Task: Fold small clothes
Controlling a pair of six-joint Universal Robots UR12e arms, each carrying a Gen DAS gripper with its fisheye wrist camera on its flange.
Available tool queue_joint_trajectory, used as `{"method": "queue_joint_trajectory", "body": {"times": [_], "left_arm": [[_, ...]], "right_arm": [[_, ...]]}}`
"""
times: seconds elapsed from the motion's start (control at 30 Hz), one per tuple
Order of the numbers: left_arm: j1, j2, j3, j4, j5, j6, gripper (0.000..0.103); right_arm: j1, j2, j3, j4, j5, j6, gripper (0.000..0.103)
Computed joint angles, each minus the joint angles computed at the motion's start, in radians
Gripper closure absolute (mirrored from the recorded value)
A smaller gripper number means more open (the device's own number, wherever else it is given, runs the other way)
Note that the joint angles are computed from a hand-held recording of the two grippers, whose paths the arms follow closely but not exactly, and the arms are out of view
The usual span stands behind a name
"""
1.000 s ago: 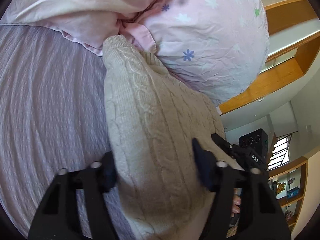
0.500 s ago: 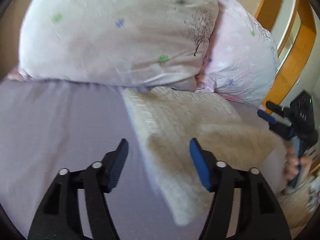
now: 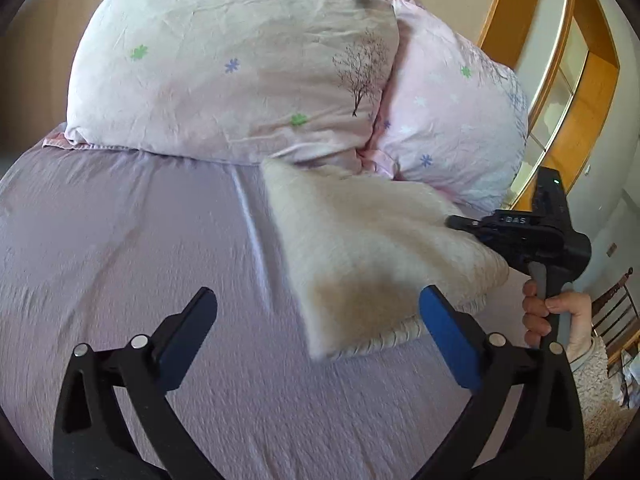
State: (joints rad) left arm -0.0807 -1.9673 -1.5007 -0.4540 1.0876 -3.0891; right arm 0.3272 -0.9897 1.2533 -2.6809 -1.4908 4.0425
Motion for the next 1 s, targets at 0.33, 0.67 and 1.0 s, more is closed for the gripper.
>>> {"method": "queue_joint_trajectory", "body": {"times": [0.33, 0.67, 1.0], "left_arm": [[-0.008, 0.008, -0.039, -0.043, 0.0, -0.067, 0.002], [-0.075, -0.001, -0.022, -0.122, 0.221, 0.021, 0.002], [-0.117, -0.026, 0.016, -0.166, 0.366, 0.12, 0.002]], "right_arm": [[0.057, -0.1, 0.12, -0.055, -0.171, -0.105, 0.035], [0.142, -0.056, 0.042, 0.208, -0.258, -0.26, 0.011], [0.18, -0.003, -0.056, 0.379, -0.363, -0.317, 0.004]]}}
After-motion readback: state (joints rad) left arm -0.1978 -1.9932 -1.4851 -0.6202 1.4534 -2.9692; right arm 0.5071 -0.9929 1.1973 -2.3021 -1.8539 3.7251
